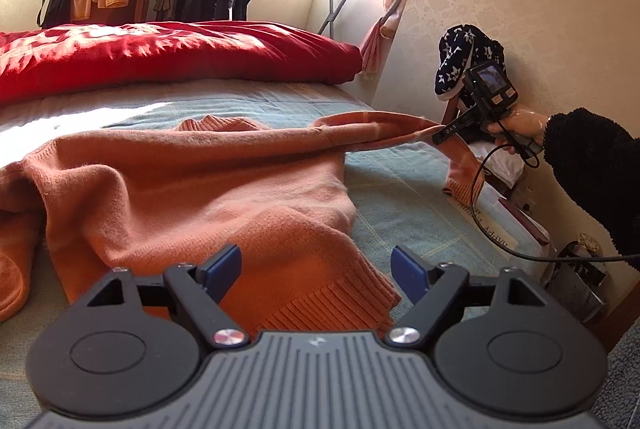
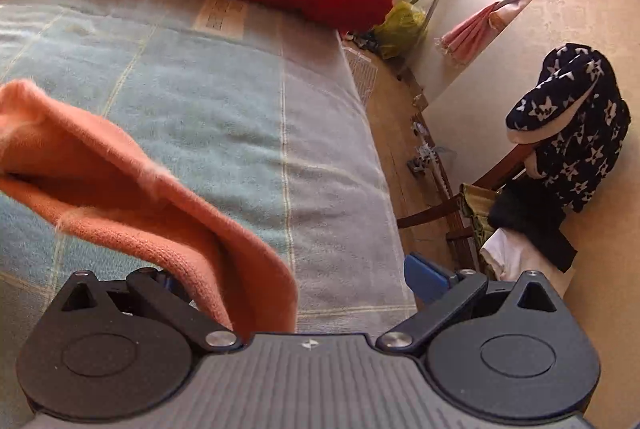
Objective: Fold clothes
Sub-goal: 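Lay the sleeve flat with the right gripper and open it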
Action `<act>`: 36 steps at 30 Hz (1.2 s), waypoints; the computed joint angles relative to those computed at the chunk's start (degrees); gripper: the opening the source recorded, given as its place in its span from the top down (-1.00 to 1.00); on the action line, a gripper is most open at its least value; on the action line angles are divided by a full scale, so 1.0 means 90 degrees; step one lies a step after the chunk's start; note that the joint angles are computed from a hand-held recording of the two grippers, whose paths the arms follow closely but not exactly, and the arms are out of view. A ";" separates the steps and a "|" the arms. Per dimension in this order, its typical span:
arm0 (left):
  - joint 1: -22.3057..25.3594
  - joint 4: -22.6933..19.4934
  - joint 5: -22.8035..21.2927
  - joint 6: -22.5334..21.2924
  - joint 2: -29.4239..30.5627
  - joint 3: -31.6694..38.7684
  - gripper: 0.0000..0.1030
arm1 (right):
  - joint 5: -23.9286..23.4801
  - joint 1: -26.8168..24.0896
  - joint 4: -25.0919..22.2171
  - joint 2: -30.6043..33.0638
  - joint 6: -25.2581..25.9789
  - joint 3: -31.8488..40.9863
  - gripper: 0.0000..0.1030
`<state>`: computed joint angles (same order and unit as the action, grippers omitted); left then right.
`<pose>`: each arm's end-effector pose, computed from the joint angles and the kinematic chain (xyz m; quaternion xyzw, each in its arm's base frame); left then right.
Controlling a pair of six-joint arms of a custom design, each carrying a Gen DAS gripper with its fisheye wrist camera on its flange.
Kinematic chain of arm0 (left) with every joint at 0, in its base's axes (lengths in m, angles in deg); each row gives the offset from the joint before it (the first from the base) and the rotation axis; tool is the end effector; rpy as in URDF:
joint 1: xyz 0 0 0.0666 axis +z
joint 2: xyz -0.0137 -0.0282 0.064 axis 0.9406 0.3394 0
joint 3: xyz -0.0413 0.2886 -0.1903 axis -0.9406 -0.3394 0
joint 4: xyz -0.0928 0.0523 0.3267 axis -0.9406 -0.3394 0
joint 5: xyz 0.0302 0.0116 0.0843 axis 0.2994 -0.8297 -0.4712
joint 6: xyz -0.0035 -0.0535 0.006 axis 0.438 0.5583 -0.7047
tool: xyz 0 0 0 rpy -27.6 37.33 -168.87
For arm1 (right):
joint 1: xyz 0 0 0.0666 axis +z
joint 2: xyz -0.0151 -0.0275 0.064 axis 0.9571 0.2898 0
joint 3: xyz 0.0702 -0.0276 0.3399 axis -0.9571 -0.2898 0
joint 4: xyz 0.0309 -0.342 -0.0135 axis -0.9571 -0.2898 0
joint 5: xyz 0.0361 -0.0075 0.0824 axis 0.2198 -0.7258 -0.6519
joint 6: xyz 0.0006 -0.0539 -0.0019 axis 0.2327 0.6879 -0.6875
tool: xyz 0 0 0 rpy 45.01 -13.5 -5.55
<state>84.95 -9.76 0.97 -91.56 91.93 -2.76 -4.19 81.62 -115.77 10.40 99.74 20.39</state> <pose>0.2461 0.0417 0.4068 0.1089 0.8688 -0.2018 0.4389 0.5182 0.0639 0.4120 -0.1579 0.9299 -0.1936 0.2699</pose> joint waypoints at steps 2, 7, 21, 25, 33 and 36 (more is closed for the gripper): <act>-0.0111 0.0030 -0.0028 -0.0034 0.0103 0.0026 -0.59 | -0.0197 0.0058 -0.0185 0.0067 0.0200 -0.0132 -1.00; -0.0374 0.0138 -0.0139 -0.0099 0.0319 0.0105 -0.59 | -0.1524 0.0043 0.0211 -0.0713 0.0531 -0.1159 -1.00; -0.0866 0.0620 -0.0415 0.0311 0.0454 0.0134 -0.67 | -0.0726 -0.0509 0.1170 -0.1731 -0.0154 -0.2829 -1.00; -0.0903 0.0579 -0.0502 0.0295 0.0439 0.0169 -0.67 | -0.0279 -0.0988 0.1550 -0.1773 -0.0954 -0.2781 -1.00; -0.0950 0.0607 -0.0521 0.0263 0.0411 0.0205 -0.67 | -0.0619 -0.1095 0.0814 -0.2148 -0.0379 -0.2686 -1.00; -0.0978 0.0652 -0.0535 0.0223 0.0386 0.0225 -0.67 | -0.1593 -0.0934 0.0890 -0.2450 -0.0392 -0.2766 -1.00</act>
<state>76.15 -3.89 -3.85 -89.55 95.40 -0.74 -18.52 73.21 -107.77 -11.65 96.21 -4.51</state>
